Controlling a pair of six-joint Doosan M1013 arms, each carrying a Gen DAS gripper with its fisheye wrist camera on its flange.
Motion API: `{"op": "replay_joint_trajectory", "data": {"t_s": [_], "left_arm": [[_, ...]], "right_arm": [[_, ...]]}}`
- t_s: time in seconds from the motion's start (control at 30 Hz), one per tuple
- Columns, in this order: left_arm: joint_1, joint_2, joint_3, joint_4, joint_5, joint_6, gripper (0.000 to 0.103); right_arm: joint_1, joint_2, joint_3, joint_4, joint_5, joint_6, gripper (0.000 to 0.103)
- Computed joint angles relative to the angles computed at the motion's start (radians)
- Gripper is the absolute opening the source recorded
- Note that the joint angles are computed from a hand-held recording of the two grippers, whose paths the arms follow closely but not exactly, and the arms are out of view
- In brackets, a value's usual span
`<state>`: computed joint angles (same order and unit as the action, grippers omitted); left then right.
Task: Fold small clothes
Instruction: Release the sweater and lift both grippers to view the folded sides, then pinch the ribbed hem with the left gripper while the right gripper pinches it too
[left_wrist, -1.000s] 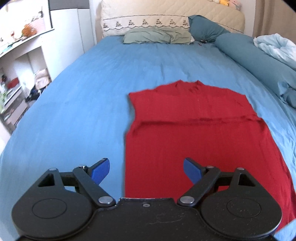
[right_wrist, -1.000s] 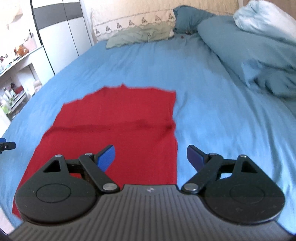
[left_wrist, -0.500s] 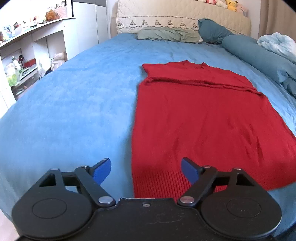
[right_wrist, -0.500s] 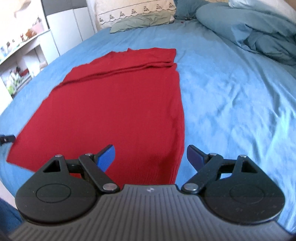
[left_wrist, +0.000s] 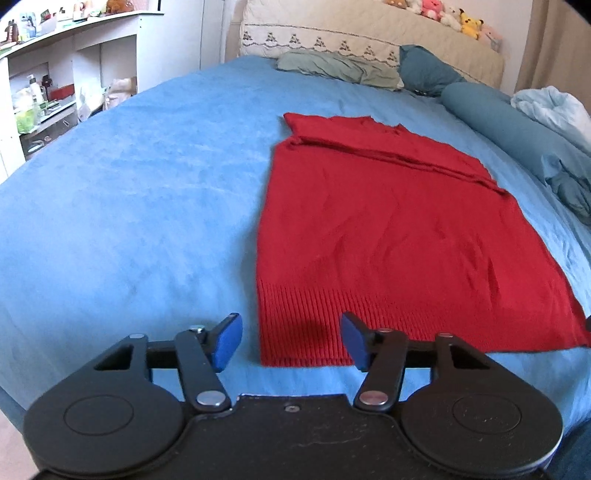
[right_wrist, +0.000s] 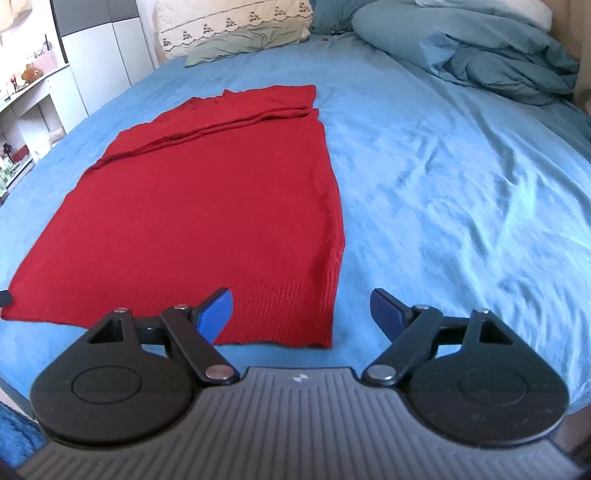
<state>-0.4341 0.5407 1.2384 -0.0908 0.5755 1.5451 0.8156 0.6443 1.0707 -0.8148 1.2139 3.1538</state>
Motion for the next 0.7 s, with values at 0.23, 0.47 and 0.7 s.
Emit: {"op": "replay_joint_trajectory", "data": {"t_s": [0.23, 0.47, 0.7], "left_arm": [[-0.002, 0.014, -0.005, 0.005, 0.000, -0.021, 0.062], [-0.003, 0.018, 0.000, 0.005, -0.011, -0.033, 0.059], [0.000, 0.011, 0.006, -0.013, -0.016, -0.018, 0.038]], "right_arm": [[-0.007, 0.011, 0.006, 0.037, -0.005, 0.018, 0.075], [-0.005, 0.012, 0.020, 0.024, -0.024, 0.001, 0.067], [-0.005, 0.018, 0.011, 0.022, -0.031, -0.006, 0.055]]}}
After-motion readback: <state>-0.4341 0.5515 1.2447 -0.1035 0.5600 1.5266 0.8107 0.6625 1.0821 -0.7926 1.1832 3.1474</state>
